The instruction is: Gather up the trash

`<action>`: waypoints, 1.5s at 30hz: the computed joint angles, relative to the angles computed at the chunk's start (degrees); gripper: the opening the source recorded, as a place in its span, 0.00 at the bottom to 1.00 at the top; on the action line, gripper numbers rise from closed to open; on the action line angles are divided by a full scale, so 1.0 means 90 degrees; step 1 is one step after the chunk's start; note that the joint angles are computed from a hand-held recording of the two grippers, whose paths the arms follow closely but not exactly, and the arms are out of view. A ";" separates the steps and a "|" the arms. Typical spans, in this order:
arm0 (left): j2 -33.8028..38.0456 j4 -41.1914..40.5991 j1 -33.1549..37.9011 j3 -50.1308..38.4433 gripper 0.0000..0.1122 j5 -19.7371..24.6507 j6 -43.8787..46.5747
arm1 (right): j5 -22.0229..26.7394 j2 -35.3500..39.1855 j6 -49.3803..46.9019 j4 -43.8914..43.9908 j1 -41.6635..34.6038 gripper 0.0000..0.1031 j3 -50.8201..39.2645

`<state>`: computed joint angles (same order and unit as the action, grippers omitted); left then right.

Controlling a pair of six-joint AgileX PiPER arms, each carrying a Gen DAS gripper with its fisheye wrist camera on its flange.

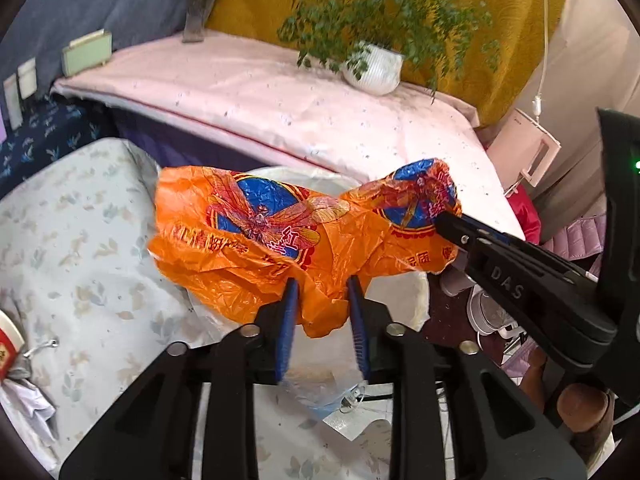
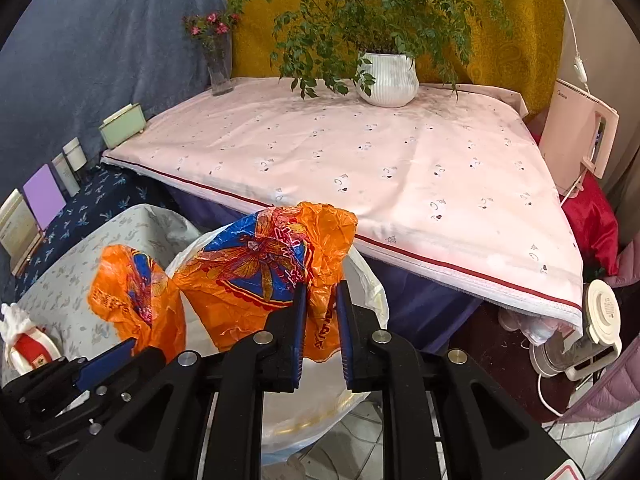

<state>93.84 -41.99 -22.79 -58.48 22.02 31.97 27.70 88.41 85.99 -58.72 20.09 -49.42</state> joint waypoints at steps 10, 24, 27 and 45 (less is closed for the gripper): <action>-0.0411 0.0362 0.0366 0.0532 0.57 -0.0457 -0.0581 | 0.0413 -0.0308 0.0280 -0.0166 0.0514 0.49 0.0007; -0.2388 0.1375 0.2270 0.1847 0.63 -0.0245 -0.1332 | 0.1259 -0.0495 0.0402 -0.0046 0.2523 0.57 -0.0577; -0.2648 0.0954 0.3131 0.2014 0.64 -0.0032 -0.0609 | 0.1391 -0.0237 0.0367 -0.0008 0.2952 0.57 -0.0932; -0.1285 -0.1174 0.7780 0.1267 0.67 0.0908 0.3454 | 0.1231 0.2655 -0.2087 0.2083 0.3867 0.57 -0.4786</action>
<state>82.27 -52.55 47.23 -47.08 30.19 63.06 38.78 112.30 67.21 -39.98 54.90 -92.50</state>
